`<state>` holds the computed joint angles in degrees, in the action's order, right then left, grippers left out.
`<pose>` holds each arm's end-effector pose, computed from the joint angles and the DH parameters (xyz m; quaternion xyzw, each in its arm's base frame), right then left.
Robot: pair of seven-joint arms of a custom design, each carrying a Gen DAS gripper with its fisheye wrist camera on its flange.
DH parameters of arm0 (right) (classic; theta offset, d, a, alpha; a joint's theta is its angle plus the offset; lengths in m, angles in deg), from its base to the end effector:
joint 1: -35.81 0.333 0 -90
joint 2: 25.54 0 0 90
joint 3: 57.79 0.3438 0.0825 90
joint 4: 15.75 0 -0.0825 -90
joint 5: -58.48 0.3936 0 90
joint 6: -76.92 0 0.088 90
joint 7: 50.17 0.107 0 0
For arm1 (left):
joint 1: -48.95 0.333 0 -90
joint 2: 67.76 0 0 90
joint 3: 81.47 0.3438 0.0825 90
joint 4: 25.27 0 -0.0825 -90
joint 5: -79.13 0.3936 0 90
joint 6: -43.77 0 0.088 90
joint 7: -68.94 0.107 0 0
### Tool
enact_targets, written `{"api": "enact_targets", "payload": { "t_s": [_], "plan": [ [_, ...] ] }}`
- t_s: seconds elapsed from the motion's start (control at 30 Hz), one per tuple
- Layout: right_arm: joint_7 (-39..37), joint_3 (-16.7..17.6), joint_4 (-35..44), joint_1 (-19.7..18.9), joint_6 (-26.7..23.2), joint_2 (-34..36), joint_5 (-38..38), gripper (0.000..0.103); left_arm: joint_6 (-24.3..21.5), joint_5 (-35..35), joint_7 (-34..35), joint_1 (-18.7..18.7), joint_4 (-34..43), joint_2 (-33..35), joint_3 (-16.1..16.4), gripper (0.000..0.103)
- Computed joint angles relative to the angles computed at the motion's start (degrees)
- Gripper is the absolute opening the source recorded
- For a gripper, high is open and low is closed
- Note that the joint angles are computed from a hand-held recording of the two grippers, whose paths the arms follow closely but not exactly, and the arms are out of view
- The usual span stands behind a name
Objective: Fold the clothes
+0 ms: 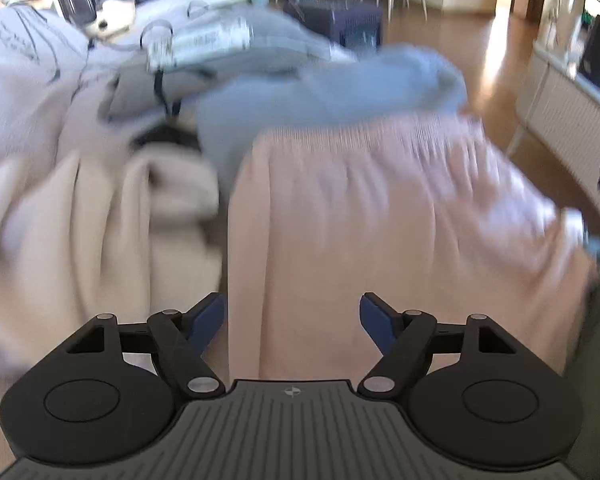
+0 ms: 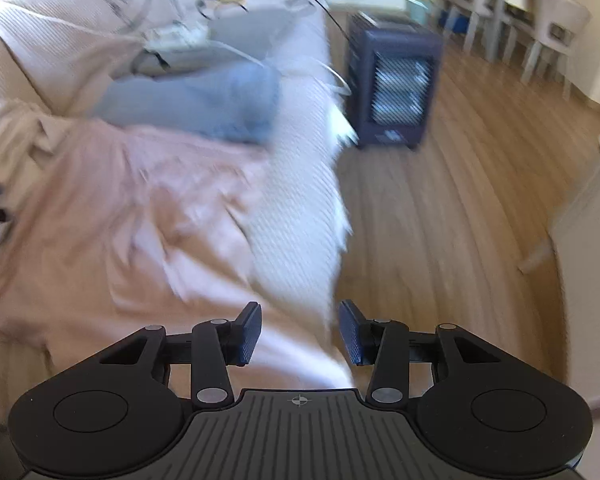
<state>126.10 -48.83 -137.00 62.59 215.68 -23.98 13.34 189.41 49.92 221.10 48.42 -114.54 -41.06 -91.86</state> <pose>0.4745 0.3370 0.4531 -0.5447 0.7768 -0.2420 0.2034 0.7379 -0.1115 0.4581 -0.3170 0.8874 -0.2957 0.1569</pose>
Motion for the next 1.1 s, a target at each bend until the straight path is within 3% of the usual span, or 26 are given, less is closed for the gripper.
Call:
{"api": "enact_targets", "payload": {
  "t_s": [0.27,0.47,0.5,0.57,0.63,0.67,0.7,0.73,0.87,1.1],
  "plan": [
    [-0.88,-5.18,8.39,-3.02,12.42,10.01,-16.46,0.042,-4.96,8.22,-9.99,-6.66,25.67,17.09,1.26,0.063],
    [-8.66,-7.73,13.16,-4.11,18.53,17.02,-14.55,0.042,-10.11,12.81,-15.65,-8.11,38.90,26.03,1.65,0.063],
    [-9.66,-8.12,13.78,-4.16,19.20,18.02,-13.98,0.042,-11.32,13.16,-16.04,-7.99,40.37,26.96,1.36,0.061],
    [-11.72,-8.75,14.86,-4.28,20.14,19.74,-12.38,0.042,-13.72,13.70,-16.14,-7.74,43.19,28.71,0.72,0.047],
    [-9.75,-10.41,15.03,-3.66,22.55,20.58,-13.24,0.037,-14.66,13.75,-16.39,-7.54,44.17,29.22,0.16,0.030],
    [-8.71,-10.91,14.93,-3.50,23.68,20.70,-13.17,0.026,-15.30,13.76,-16.57,-7.50,44.77,29.35,-0.04,0.024],
    [-7.53,-11.51,14.80,-3.08,24.39,20.62,-13.58,0.017,-16.25,13.82,-16.81,-7.50,45.72,29.58,-0.19,0.011],
    [-6.06,-12.30,14.70,-2.25,24.19,20.20,-14.72,0.008,-17.21,13.87,-17.05,-7.51,46.71,29.83,-0.33,0.006],
    [3.34,-14.68,13.92,0.22,23.51,17.21,-23.54,0.006,-14.32,12.69,-13.48,-6.36,42.59,25.95,-1.66,0.005],
    [10.31,-11.83,13.94,-1.23,20.91,11.88,-35.29,0.005,-2.39,6.71,-6.26,-3.06,31.34,17.14,-3.75,0.005]
  ]
}}
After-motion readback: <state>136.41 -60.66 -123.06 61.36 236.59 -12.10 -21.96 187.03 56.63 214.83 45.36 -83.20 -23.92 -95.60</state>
